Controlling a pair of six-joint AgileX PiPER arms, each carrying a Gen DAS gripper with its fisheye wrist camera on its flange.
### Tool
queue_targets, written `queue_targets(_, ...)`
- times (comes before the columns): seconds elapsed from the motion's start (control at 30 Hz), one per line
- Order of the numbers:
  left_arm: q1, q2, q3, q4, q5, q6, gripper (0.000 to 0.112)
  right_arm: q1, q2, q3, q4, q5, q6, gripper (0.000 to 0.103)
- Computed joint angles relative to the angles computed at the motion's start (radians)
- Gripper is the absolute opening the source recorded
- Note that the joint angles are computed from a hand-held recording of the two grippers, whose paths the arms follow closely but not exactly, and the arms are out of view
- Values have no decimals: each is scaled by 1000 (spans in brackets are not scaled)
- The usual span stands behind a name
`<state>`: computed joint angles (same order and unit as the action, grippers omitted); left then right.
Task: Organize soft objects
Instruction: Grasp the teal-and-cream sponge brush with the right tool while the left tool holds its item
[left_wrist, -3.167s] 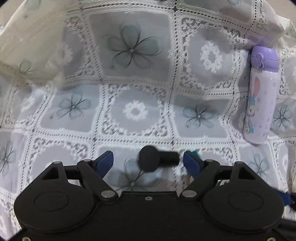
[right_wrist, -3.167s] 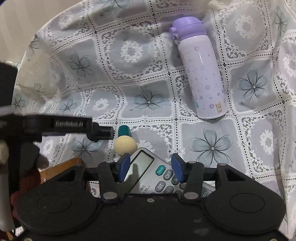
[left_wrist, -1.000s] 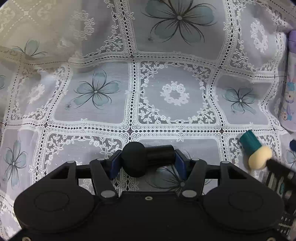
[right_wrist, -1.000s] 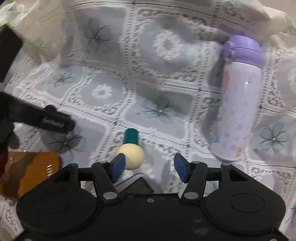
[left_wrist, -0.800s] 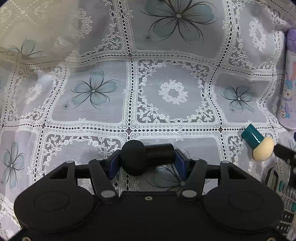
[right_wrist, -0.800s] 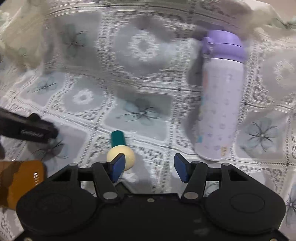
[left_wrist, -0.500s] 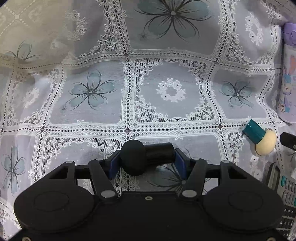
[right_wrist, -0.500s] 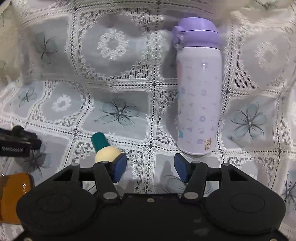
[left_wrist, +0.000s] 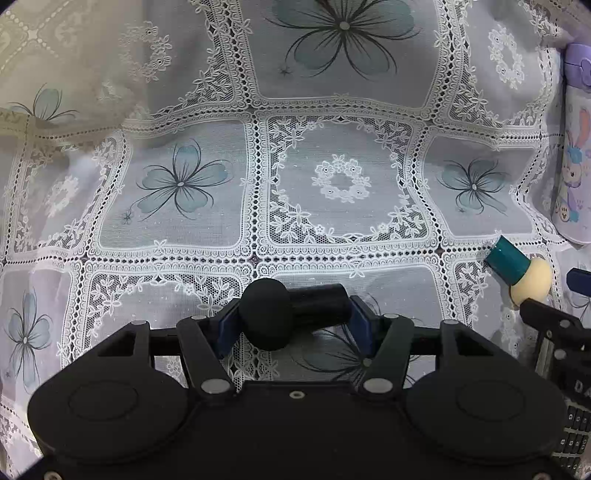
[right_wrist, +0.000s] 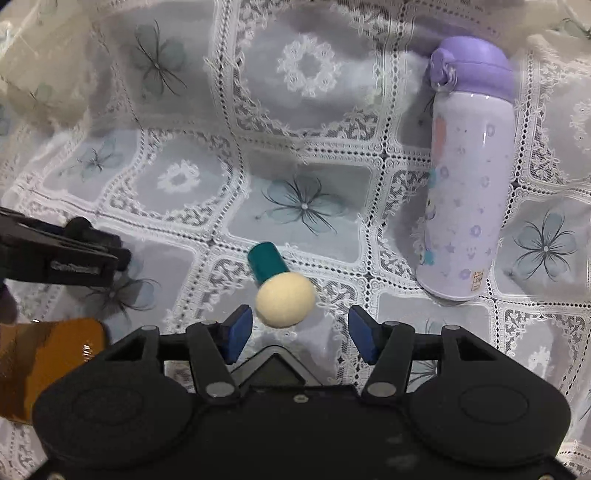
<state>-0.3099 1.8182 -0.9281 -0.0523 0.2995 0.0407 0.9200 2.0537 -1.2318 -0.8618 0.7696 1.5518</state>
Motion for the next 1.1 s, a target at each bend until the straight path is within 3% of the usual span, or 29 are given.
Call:
queue_targets(0.5,-4,-3,6,18,-5,-29,56,-28,-75,76,-12,41,91,58)
queue_targets(0.9,-4,-4,5,22,-3,-34,56,-80,-92,48,152,-147,167,59)
queue_targets(1.1,-2,-3,1,18,2,-34,56,-92,-48,-42,223,-113,165,59)
